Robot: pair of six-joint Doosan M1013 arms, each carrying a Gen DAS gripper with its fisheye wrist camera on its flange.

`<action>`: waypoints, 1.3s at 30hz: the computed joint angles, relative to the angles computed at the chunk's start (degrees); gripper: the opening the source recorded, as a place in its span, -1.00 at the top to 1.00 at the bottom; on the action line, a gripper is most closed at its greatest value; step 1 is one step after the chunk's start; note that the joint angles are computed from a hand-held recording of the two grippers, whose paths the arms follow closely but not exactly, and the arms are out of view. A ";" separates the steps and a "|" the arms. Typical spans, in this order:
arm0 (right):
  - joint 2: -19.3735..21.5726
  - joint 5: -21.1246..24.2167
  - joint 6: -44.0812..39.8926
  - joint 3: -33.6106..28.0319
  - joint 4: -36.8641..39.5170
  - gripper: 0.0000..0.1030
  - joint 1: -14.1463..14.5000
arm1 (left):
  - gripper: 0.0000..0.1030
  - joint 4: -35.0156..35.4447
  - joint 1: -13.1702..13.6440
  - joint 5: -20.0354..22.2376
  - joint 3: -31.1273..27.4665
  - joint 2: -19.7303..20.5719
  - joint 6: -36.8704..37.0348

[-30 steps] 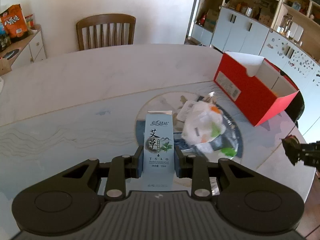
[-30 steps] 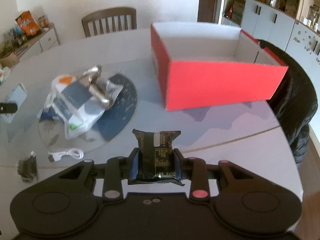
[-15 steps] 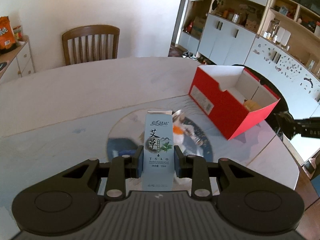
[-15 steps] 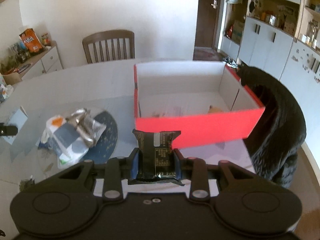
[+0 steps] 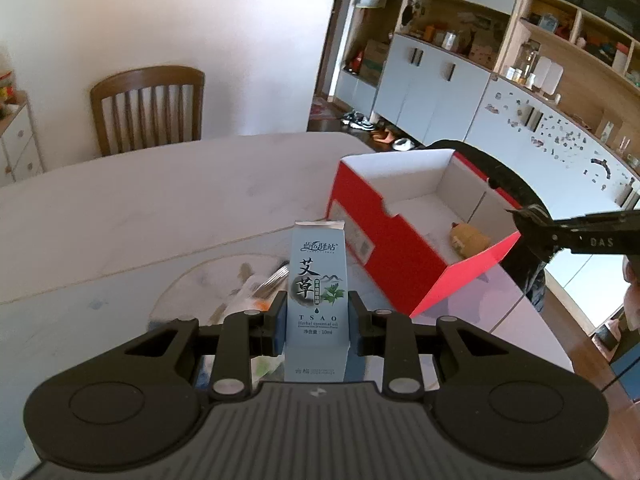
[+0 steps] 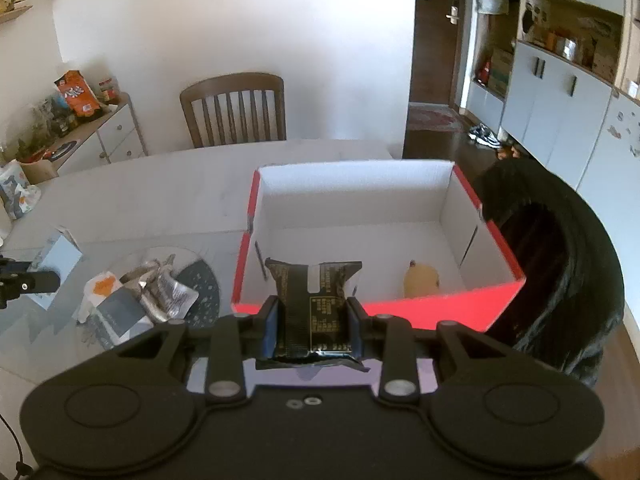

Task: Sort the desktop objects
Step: 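Lift and carry the snack packet and drink carton toward the red shoebox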

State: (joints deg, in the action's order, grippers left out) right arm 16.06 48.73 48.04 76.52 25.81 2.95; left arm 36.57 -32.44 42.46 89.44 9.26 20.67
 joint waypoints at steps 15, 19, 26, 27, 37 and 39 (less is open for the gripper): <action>6.17 7.08 -2.55 -10.17 2.61 0.37 -1.90 | 0.45 -0.14 -0.04 6.96 -12.51 8.17 3.58; 7.96 8.91 -2.17 -12.85 2.88 0.37 -2.16 | 0.45 -1.83 0.62 7.14 -15.63 10.22 6.56; 11.23 12.29 -1.18 -18.15 2.46 0.37 -2.25 | 0.45 -6.09 1.86 7.87 -21.97 14.50 13.00; 11.72 12.64 -0.90 -18.94 2.23 0.37 -2.22 | 0.45 -6.68 1.97 8.16 -22.97 15.18 14.10; 16.43 16.95 1.17 -26.28 -0.44 0.37 -1.67 | 0.45 -12.50 3.46 10.92 -31.31 20.91 24.81; 17.30 17.73 1.65 -27.69 -0.87 0.37 -1.54 | 0.45 -13.48 3.70 11.68 -32.58 21.77 26.57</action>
State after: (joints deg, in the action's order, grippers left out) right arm 33.36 66.46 49.69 48.83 24.94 1.41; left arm 23.09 -28.74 54.13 56.86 31.03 47.24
